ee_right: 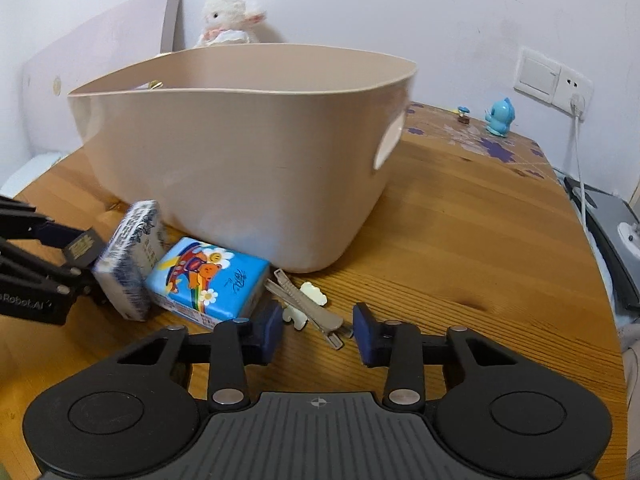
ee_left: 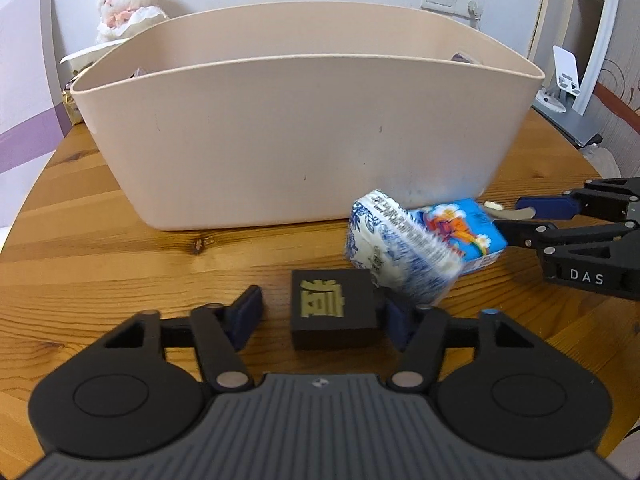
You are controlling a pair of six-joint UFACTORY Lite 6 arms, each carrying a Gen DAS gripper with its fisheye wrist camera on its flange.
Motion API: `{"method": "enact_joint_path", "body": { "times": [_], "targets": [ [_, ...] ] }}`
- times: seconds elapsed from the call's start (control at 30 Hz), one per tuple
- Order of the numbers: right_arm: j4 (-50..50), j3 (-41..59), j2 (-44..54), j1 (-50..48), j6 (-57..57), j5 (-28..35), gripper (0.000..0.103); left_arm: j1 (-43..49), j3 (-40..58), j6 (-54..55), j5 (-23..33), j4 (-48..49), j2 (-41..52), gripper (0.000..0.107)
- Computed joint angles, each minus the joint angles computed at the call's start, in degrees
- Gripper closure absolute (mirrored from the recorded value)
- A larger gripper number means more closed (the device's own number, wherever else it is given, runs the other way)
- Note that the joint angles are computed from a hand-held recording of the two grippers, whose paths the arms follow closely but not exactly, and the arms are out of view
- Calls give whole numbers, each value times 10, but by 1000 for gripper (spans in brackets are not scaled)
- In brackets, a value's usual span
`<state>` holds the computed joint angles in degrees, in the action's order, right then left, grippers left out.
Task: Organize objects
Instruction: 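Grasp the black cube box with left tool while right grasps tan hair clips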
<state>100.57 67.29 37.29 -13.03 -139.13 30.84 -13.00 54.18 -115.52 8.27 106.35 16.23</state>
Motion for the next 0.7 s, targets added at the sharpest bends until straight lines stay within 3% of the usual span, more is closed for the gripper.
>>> {"method": "enact_joint_path", "body": {
  "times": [0.07, 0.1, 0.23, 0.27, 0.57, 0.7],
  "targets": [
    [13, -19, -15, 1, -17, -3, 77, 4, -10, -73, -5, 81, -8, 58],
    [11, -23, -19, 2, -16, -5, 77, 5, -16, -99, -7, 111, -12, 60],
    [50, -67, -53, 7, -66, -16, 79, -1, -15, -124, -2, 136, -7, 60],
    [57, -79, -62, 8, -77, -18, 93, -4, -13, -126, -1, 136, -5, 60],
    [61, -150, -124, -3, -96, -10, 93, -6, -58, -227, 2, 238, -46, 60],
    [46, -181, -166, -22, -76, 6, 93, 0, -78, -214, -5, 226, -77, 60]
  ]
}}
